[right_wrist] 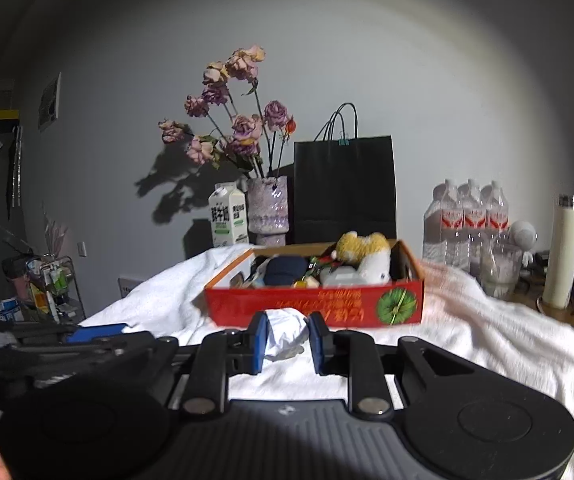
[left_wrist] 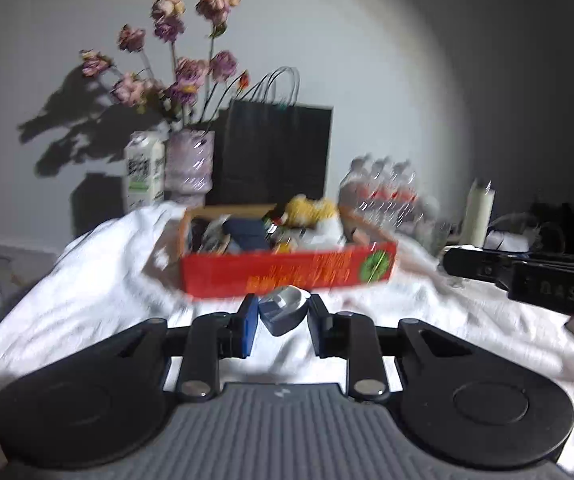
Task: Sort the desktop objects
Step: 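Carry the clear piece and white wrapper up into the red box, then open the left tool to drop the clear piece while the right tool releases the wrapper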
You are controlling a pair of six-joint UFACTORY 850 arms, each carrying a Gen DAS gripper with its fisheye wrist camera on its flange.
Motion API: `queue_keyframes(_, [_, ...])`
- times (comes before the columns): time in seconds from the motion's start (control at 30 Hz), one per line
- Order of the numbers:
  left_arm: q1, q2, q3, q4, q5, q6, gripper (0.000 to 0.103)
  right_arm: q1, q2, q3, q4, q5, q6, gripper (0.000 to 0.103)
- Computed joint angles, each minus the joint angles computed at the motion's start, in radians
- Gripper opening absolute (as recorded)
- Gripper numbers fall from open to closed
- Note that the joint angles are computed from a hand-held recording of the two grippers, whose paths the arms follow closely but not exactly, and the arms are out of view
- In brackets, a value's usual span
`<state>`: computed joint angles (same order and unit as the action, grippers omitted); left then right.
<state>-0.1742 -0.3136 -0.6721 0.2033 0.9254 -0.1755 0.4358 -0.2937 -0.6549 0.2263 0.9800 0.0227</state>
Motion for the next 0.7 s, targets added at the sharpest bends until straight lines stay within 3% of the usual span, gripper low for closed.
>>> queue_keyframes(0.13, [0.034, -0.052, -0.162, 0.089, -0.112, -0.057, 0.026, -0.082, -0.013, -0.116, -0.063, -0.099, 0.004, 0.021])
queue_keyframes(0.23, [0.055, -0.111, -0.315, 0.209, -0.217, -0.175, 0.026, -0.143, -0.056, -0.234, -0.141, -0.218, 0.039, 0.021])
queue_keyframes(0.33, [0.055, -0.206, -0.495, 0.346, -0.325, -0.324, 0.027, -0.187, -0.134, -0.385, -0.201, -0.364, 0.071, 0.021])
queue_keyframes(0.53, [0.007, -0.466, -0.891, 0.580, -0.616, -0.631, 0.027, -0.246, -0.357, -0.740, -0.301, -0.665, 0.175, 0.021])
queue_keyframes(0.7, [-0.027, -0.666, -1.187, 1.059, -0.779, -1.142, 0.027, -0.274, -0.569, -1.080, -0.701, -0.917, 0.610, 0.022])
